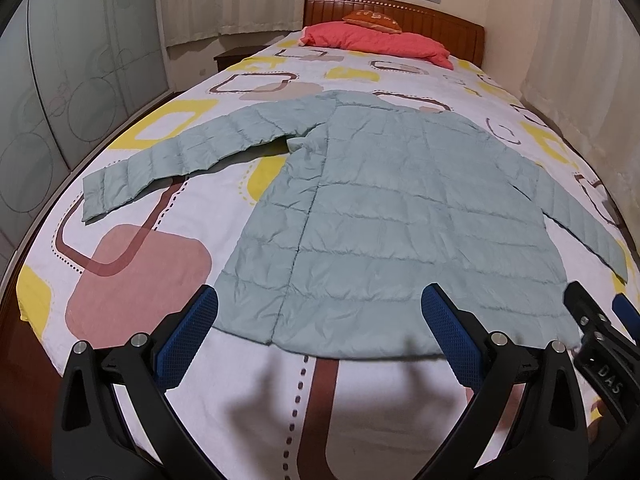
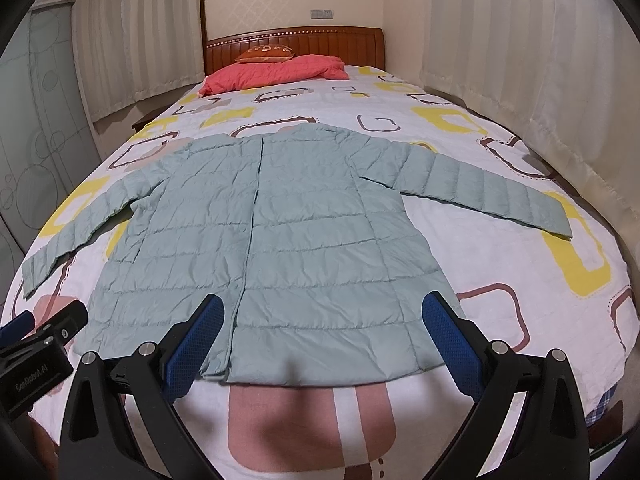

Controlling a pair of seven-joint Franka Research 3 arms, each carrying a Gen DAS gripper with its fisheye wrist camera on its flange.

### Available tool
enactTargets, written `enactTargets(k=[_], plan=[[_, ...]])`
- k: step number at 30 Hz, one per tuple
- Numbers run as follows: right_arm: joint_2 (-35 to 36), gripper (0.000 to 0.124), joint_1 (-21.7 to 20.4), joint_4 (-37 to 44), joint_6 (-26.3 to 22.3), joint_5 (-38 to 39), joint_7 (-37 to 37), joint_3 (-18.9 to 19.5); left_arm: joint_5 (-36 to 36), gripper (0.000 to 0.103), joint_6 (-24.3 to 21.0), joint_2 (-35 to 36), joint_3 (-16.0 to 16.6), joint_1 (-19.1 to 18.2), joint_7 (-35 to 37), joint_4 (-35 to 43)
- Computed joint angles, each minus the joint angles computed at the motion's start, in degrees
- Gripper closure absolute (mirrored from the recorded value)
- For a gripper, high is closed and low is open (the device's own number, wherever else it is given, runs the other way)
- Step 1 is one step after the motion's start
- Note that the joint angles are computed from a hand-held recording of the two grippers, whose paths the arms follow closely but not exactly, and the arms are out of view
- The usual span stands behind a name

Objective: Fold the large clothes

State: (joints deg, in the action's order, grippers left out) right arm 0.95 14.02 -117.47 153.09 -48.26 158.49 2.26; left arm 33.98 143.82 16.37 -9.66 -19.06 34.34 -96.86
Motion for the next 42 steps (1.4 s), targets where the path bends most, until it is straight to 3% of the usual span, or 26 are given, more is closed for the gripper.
enactTargets(k=[3,5,10,11,12,13,14,15,16,18,21,24,26,29,36,40,42], plan=[[0.70,0.025,-0.85,0.41,2.81,1.73,-1.26,-0.87,-2.34,0.002,0.04,1.91,0.01,0.96,0.89,2.46],[1.21,0.025,-1.67,0.66,4.91,2.94,-1.94,-1.76,-2.27,0.002,2.83,3.14,0.83,1.53,0.20,3.30],[4.07,0.026,-4.12,2.30,9.49,7.36,-1.34,-5.28,-6.18,0.002,1.95,7.55,2.22,3.40,0.73,8.29],[4.77,0.026,-4.76,2.48,10.03,8.71,-1.09,-6.10,-6.20,0.005,0.96,8.74,2.88,3.42,0.19,9.79],[5.25,0.028,-5.25,2.45,10.56,10.57,-1.86,-6.58,-6.07,0.020,-0.30,9.79,3.44,3.40,-0.08,11.19],[5.85,0.031,-5.69,2.63,10.92,12.32,-2.57,-7.12,-5.43,0.031,-1.72,10.85,4.25,3.15,-0.78,12.66],[6.46,0.041,-5.92,2.95,10.76,13.27,-2.76,-7.83,-5.94,0.031,-3.94,12.30,4.73,3.40,-1.42,14.63],[6.99,0.058,-5.88,3.34,10.24,13.64,-2.77,-8.49,-7.05,0.031,-3.78,13.09,4.52,4.22,-1.48,15.30],[7.49,0.065,-5.87,3.73,9.35,13.91,-2.49,-9.21,-8.62,0.031,-3.77,14.17,4.31,5.27,-1.48,16.29],[8.49,0.069,-6.60,3.90,9.27,16.01,-2.47,-10.27,-8.34,0.032,-5.85,15.13,5.27,5.01,-2.72,17.65],[9.35,0.069,-7.90,2.61,13.10,19.39,-2.56,-11.90,-7.27,0.041,-7.53,17.16,6.43,5.11,-3.73,20.34],[9.97,0.056,-8.32,1.15,17.64,21.57,-0.24,-14.89,-6.60,0.041,-8.44,18.89,7.29,5.40,-5.30,22.50],[10.61,0.055,-8.01,0.13,21.32,22.56,2.07,-17.57,-6.66,0.040,-8.26,19.64,7.62,5.79,-6.82,23.18],[11.83,0.055,-7.50,-0.72,24.94,25.51,2.39,-20.61,-6.63,0.028,-9.39,20.85,8.00,5.90,-8.77,24.56],[15.36,0.055,-13.25,-1.06,30.22,37.57,-2.28,-18.14,-5.04,0.026,-11.98,22.60,9.48,5.52,-14.48,26.35],[17.60,0.055,-13.02,-0.74,33.39,41.86,-2.91,-19.43,-3.29,0.024,-14.59,24.08,9.82,4.83,-15.09,28.55],[18.64,0.055,-10.88,-0.59,35.20,43.68,-3.46,-22.01,-2.63,0.021,-15.25,24.69,9.91,4.56,-15.46,29.46]])
